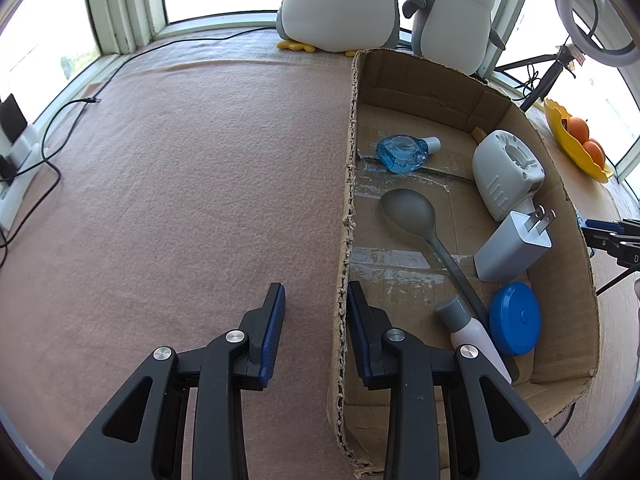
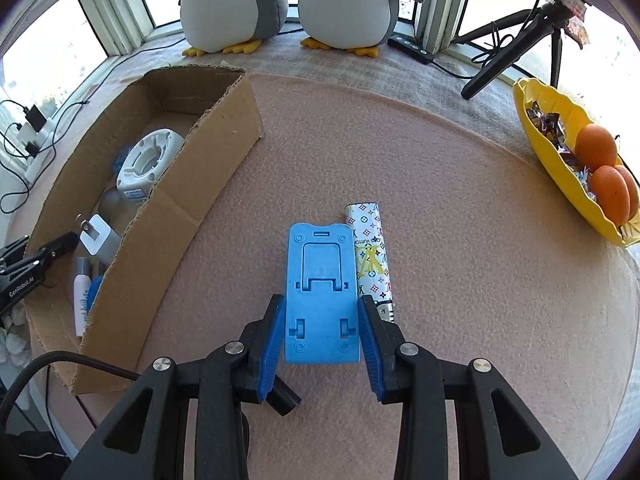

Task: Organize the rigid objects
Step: 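Carry the blue phone stand with the right tool into the box and release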

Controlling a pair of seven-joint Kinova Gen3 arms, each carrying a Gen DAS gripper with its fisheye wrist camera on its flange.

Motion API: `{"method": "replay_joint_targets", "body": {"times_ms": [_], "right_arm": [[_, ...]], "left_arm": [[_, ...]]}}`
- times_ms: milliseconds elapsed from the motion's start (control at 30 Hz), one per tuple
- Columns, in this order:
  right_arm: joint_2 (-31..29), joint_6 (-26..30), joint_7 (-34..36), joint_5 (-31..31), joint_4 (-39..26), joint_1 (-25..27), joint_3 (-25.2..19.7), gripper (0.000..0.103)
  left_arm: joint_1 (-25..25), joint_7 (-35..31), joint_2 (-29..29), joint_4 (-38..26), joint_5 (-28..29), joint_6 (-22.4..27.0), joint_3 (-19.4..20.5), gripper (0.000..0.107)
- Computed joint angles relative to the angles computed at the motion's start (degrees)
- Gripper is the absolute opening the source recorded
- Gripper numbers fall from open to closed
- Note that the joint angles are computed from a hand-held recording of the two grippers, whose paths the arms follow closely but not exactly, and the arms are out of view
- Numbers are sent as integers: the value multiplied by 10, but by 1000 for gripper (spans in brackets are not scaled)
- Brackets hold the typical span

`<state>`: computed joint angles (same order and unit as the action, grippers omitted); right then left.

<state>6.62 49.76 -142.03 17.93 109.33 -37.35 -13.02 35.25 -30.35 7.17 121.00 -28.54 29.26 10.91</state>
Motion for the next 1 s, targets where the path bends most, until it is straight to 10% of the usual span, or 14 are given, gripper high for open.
{"method": "replay_joint_targets", "body": {"times_ms": [1000], "right_arm": [[46, -34, 38, -1, -142, -77, -18, 33]], "left_arm": [[-1, -1, -1, -1, 5, -4, 1, 30]]}}
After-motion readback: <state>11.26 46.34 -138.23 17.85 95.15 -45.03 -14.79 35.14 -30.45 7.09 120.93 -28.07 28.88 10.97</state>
